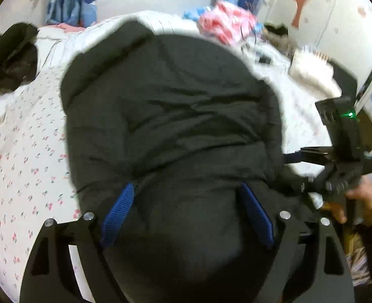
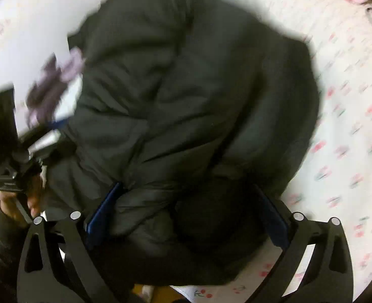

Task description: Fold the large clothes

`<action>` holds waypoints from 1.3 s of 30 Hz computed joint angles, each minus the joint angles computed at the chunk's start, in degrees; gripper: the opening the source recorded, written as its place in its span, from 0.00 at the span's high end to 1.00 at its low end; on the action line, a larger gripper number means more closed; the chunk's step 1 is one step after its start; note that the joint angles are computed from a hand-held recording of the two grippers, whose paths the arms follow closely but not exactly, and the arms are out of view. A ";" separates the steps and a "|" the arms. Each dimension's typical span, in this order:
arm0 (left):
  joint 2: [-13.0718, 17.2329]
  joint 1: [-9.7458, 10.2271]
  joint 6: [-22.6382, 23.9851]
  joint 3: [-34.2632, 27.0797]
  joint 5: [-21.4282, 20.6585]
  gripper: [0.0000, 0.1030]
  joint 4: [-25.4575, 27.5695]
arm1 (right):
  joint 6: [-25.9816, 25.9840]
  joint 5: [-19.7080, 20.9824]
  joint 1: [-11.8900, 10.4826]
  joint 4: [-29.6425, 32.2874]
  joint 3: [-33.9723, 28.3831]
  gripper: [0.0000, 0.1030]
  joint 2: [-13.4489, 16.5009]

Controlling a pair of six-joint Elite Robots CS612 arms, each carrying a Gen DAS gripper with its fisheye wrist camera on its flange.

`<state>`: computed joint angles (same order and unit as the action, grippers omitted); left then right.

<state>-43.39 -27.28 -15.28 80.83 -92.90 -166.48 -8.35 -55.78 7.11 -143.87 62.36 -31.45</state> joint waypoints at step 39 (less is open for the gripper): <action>9.75 10.07 -21.18 -7.72 -26.41 0.11 -5.06 | 15.55 0.64 -1.99 -8.32 -3.72 0.06 2.52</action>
<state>-33.64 -17.21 -36.46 73.11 -119.32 -171.55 7.19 -55.13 5.12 -152.18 58.64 -28.93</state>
